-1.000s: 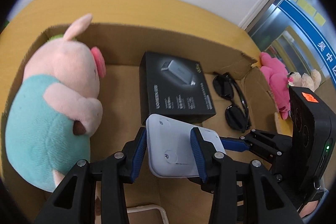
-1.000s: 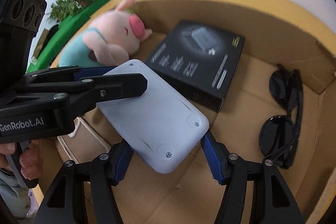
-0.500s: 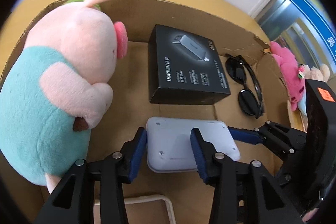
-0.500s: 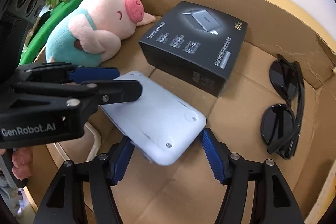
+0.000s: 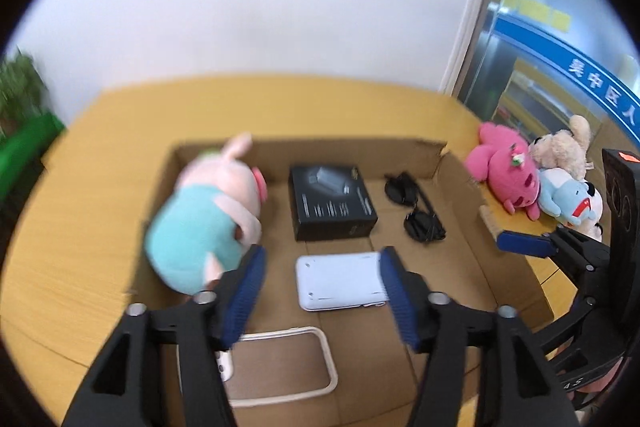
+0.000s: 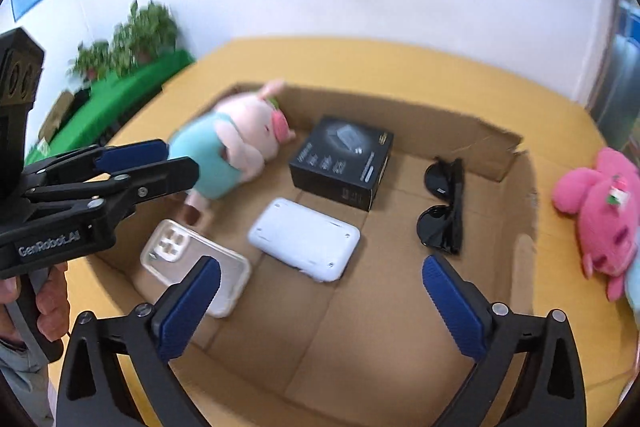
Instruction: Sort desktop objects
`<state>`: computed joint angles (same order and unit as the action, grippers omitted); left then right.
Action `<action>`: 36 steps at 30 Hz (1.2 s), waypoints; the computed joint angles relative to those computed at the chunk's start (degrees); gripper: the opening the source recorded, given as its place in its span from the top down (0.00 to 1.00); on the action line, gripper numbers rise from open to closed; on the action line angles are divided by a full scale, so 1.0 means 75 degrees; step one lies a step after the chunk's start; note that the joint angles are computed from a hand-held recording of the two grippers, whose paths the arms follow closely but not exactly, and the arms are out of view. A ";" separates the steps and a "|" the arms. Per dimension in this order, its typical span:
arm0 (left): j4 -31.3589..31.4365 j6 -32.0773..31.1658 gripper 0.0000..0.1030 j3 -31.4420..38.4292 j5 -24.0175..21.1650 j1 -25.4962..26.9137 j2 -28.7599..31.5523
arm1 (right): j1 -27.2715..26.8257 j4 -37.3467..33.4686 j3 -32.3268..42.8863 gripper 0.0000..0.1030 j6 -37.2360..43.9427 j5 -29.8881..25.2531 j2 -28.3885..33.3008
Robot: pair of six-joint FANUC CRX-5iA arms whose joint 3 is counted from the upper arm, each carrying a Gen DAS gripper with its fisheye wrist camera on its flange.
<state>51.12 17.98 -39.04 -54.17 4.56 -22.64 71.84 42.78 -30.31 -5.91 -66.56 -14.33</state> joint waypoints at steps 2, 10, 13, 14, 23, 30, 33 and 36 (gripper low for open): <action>0.0515 -0.0552 0.26 -0.0516 0.0185 0.0169 -0.0695 | 0.0461 0.0369 0.0015 0.00 -0.0627 -0.0462 0.0062; 0.1257 -0.1273 0.22 -0.1626 -0.0284 0.1348 -0.2523 | 0.1913 0.0473 0.0226 0.00 -0.2595 -0.2436 0.0650; 0.1162 -0.1168 0.22 -0.1833 -0.0520 0.1761 -0.2955 | 0.2173 0.0500 0.0250 0.00 -0.2828 -0.2773 0.0678; 0.1139 -0.1147 0.22 -0.1901 -0.0489 0.1795 -0.3092 | 0.2275 0.0506 0.0291 0.00 -0.2881 -0.2918 0.0713; 0.0648 -0.0778 0.21 -0.1976 -0.1252 0.2295 -0.3628 | 0.2680 0.0332 0.0327 0.00 -0.3187 -0.3197 0.0756; 0.0461 -0.0786 0.21 -0.2046 -0.1121 0.2086 -0.3881 | 0.2816 0.0295 0.0379 0.00 -0.3304 -0.3344 0.0781; 0.0462 -0.0712 0.21 -0.2064 -0.1207 0.2158 -0.3880 | 0.2837 0.0280 0.0326 0.00 -0.3381 -0.3247 0.0738; 0.0450 -0.0621 0.21 -0.2080 -0.1234 0.2257 -0.3865 | 0.2875 0.0230 0.0314 0.00 -0.3443 -0.3231 0.0739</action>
